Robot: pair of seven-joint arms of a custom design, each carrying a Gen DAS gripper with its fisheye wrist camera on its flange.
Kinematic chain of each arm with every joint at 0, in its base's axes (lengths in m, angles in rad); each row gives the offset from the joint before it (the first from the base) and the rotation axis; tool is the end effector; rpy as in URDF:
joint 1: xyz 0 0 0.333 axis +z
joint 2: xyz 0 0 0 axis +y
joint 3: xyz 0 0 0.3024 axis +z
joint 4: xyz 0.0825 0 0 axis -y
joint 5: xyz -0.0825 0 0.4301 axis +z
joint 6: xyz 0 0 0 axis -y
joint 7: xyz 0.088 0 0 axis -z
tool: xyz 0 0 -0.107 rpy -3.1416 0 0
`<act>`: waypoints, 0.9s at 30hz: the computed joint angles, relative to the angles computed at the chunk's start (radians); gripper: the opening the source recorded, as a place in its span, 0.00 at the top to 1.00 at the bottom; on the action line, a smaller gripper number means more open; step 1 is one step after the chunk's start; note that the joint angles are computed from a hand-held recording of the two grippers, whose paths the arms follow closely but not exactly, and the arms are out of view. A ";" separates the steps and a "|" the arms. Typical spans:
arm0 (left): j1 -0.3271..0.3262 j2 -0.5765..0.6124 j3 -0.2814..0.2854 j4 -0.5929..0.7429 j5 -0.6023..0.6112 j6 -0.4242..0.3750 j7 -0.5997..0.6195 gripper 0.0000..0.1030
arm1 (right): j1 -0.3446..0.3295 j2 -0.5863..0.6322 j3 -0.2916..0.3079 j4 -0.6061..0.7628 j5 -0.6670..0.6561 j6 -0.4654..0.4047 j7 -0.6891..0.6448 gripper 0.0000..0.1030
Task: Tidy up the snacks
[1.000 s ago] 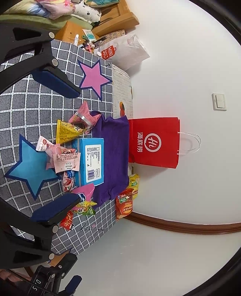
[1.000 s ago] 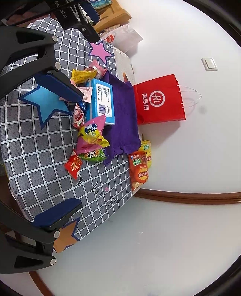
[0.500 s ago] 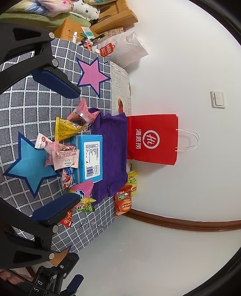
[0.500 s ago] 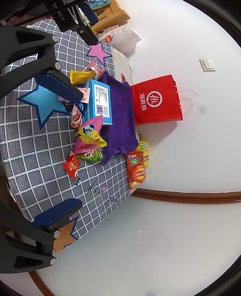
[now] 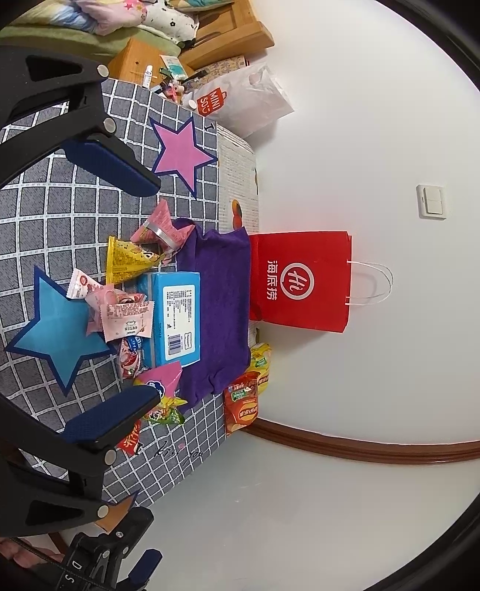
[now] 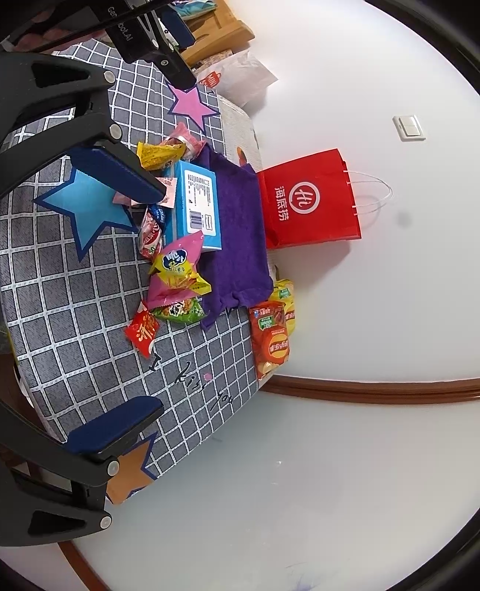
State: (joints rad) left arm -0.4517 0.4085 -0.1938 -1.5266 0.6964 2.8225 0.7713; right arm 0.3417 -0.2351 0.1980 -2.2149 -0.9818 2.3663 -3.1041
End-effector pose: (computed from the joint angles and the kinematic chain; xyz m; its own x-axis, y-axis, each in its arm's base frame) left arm 0.6030 -0.4636 0.4986 -0.3794 -0.9229 0.0660 -0.5503 0.1677 -0.8180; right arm 0.4850 0.2837 0.4877 -0.4051 -0.9104 -0.0843 -0.5376 0.3118 -0.7835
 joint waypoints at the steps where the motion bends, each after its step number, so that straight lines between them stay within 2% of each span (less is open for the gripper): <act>1: 0.000 -0.001 0.000 0.000 0.000 0.001 0.000 0.01 | 0.000 -0.001 -0.001 -0.002 -0.002 0.003 -0.001 0.01; 27: 0.000 0.002 -0.005 0.010 -0.014 -0.014 0.026 0.01 | -0.002 -0.015 0.001 -0.016 0.013 -0.002 -0.006 0.01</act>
